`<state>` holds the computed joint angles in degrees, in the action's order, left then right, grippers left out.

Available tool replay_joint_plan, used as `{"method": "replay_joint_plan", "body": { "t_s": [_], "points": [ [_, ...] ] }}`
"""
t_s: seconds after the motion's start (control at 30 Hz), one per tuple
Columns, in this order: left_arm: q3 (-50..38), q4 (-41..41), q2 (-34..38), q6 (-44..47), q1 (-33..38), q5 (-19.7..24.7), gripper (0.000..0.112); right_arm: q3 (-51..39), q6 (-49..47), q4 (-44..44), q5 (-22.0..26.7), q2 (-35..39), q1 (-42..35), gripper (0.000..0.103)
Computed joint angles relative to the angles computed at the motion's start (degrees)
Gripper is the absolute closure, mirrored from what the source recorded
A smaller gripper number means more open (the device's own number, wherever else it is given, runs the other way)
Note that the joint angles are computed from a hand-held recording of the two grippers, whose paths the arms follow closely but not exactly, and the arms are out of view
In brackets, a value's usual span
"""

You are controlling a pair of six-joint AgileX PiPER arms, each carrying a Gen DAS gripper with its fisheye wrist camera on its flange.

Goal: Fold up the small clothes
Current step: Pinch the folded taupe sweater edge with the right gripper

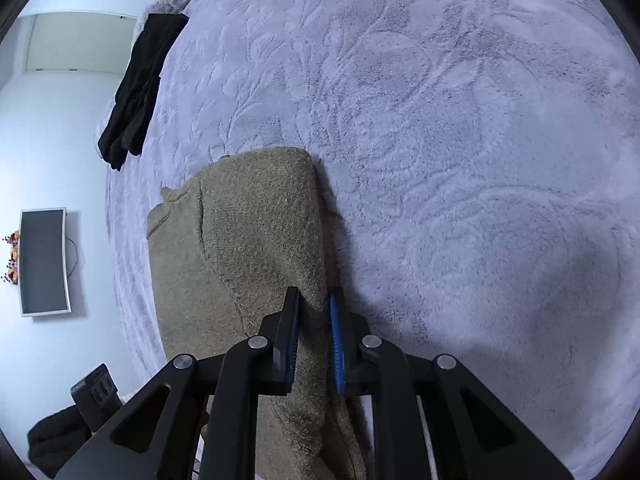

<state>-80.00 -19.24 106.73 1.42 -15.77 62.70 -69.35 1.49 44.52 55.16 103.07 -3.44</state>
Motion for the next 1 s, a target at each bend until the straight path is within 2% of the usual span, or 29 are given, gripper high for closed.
{"method": "replay_joint_plan", "body": {
  "t_s": [0.07, 0.1, 0.13, 0.4, 0.63, 0.73, 0.87, 1.0],
  "points": [
    [-0.1, 0.1, 0.1, -0.2, -0.1, 0.1, 0.009, -0.1, 0.9, -1.0, 1.3, -0.6, -0.1, 0.073],
    [-0.4, 0.2, 0.4, -0.4, -0.3, 0.1, 0.009, -0.1, 1.6, -1.9, 2.0, -1.1, -0.2, 0.06],
    [-0.6, 0.3, 0.4, -0.6, -0.4, 0.2, 0.009, 0.5, 1.3, -1.9, 2.1, -1.7, -0.5, 0.054],
    [-1.1, 0.6, 0.8, -0.9, -0.8, 0.4, 0.009, 4.6, -0.9, 0.2, 2.5, -4.6, -2.9, 0.054],
    [-2.2, -2.2, 1.4, 2.1, 0.1, 0.4, 0.009, 2.6, -3.5, 1.3, 3.1, -3.1, -2.4, 0.052],
    [-2.4, -6.1, 2.2, 6.4, 1.7, 0.7, 0.009, 0.0, -5.6, 2.3, 3.7, -0.6, -2.0, 0.048],
    [-3.2, -10.8, 5.0, 12.2, 3.3, 2.4, 0.009, -3.2, -10.0, 4.7, 5.1, 3.9, -2.1, 0.047],
    [-3.9, -14.3, 7.3, 15.1, 4.4, 3.8, 0.009, -6.2, -16.6, 9.2, 8.5, 9.2, -2.9, 0.047]
  ]
}}
